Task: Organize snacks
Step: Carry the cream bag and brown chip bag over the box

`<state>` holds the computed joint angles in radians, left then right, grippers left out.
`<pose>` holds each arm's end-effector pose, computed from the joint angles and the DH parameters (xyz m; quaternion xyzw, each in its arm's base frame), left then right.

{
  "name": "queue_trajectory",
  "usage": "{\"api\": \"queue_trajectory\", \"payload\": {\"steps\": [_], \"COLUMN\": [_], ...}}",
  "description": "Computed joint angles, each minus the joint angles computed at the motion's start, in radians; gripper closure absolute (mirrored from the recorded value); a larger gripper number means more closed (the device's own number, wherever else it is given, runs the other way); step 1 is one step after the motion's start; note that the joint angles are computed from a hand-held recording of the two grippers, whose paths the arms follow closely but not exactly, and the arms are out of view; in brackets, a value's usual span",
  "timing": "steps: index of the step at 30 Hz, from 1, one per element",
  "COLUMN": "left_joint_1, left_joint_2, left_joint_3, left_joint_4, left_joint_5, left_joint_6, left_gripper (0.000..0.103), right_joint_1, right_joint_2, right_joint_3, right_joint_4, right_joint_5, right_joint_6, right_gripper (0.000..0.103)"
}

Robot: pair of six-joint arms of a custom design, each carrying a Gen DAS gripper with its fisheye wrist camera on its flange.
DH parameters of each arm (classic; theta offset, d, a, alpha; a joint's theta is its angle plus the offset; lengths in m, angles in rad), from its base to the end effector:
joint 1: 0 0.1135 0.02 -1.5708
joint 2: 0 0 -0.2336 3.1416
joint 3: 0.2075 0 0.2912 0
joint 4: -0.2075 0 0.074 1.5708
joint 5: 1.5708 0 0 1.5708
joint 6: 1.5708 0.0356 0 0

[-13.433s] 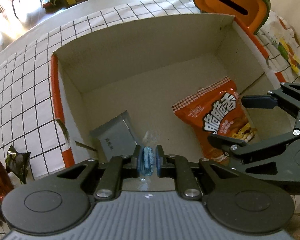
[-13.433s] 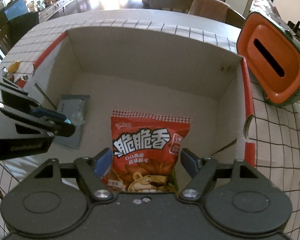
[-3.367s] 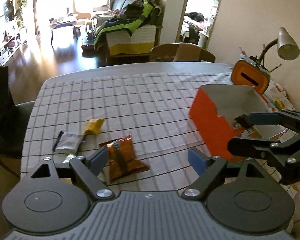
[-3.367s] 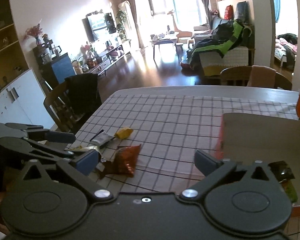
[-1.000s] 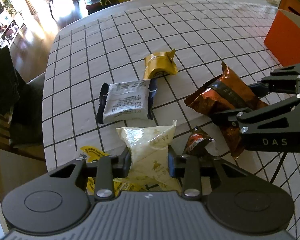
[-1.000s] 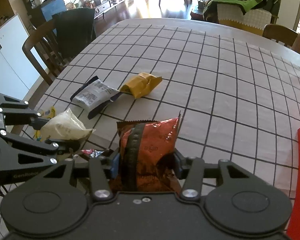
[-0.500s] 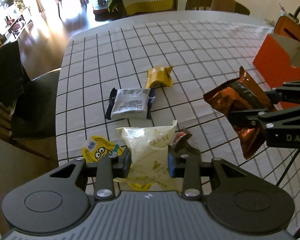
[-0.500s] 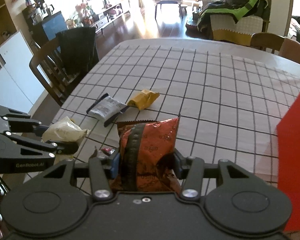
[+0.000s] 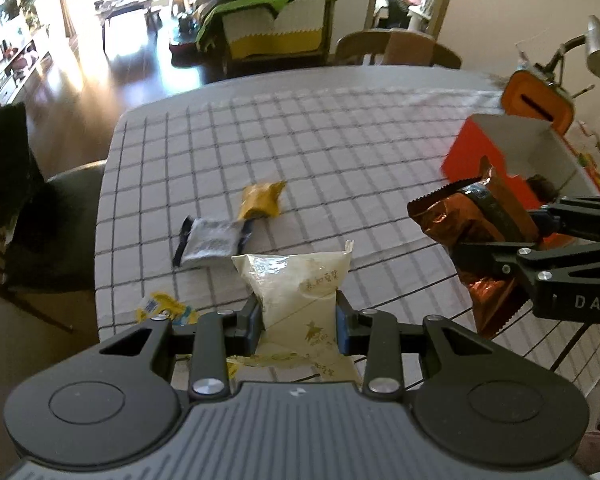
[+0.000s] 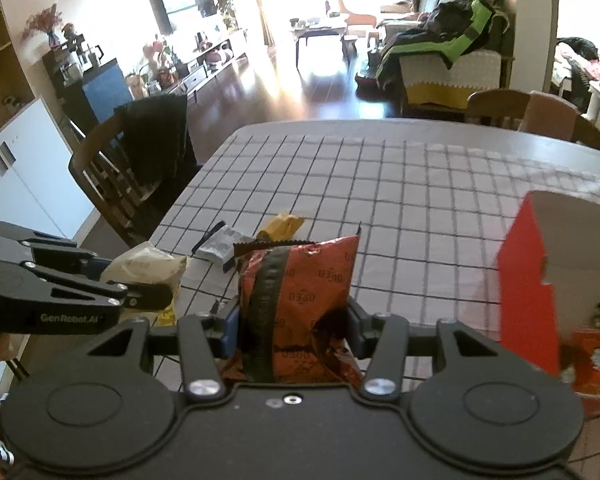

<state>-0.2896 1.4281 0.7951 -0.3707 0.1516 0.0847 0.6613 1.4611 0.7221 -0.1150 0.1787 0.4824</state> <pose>0.2962 -0.0939 0.1324 0.1989 0.9367 -0.1009 0.2701 0.2541 0.1897 0.1159 -0.0521 0.9318 0.1188 0.3390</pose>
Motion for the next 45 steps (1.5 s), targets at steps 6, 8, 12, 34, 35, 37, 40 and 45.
{"api": "queue_trajectory", "payload": {"steps": [6, 8, 12, 34, 35, 37, 40, 45], "left_joint_1": [-0.111, -0.162, -0.268, -0.634, -0.641, -0.655, -0.668, -0.676], "left_joint_2": [-0.048, -0.043, 0.006, 0.669, 0.702, 0.770, 0.876, 1.078], "left_joint_3": [0.015, 0.035, 0.094, 0.834, 0.874, 0.961, 1.102, 1.394], "left_joint_4": [0.005, 0.007, 0.018, -0.137, -0.153, -0.185, -0.236, -0.368], "left_joint_5": [-0.030, -0.050, -0.103, -0.291, -0.294, -0.303, -0.317, -0.321], "left_joint_6": [-0.063, -0.089, -0.155, -0.367, -0.369, -0.367, -0.368, -0.385], "left_gripper": [0.069, 0.069, 0.069, 0.069, 0.069, 0.069, 0.069, 0.069], "right_joint_1": [-0.043, -0.069, -0.148, -0.937, -0.967, -1.027, -1.092, -1.129], "right_joint_2": [-0.226, -0.299, -0.433, -0.535, -0.497, -0.412, -0.286, -0.134], "right_joint_3": [-0.114, -0.155, -0.229, -0.341, -0.329, -0.298, -0.248, -0.182], "right_joint_4": [-0.082, -0.105, -0.153, -0.201, -0.187, -0.157, -0.124, -0.077], "right_joint_5": [0.032, 0.034, 0.013, -0.413, -0.425, -0.451, -0.479, -0.471], "right_joint_6": [-0.010, -0.023, -0.062, -0.576, -0.598, -0.642, -0.690, -0.765], "right_gripper": [0.053, 0.053, 0.053, 0.053, 0.053, 0.053, 0.053, 0.053]}}
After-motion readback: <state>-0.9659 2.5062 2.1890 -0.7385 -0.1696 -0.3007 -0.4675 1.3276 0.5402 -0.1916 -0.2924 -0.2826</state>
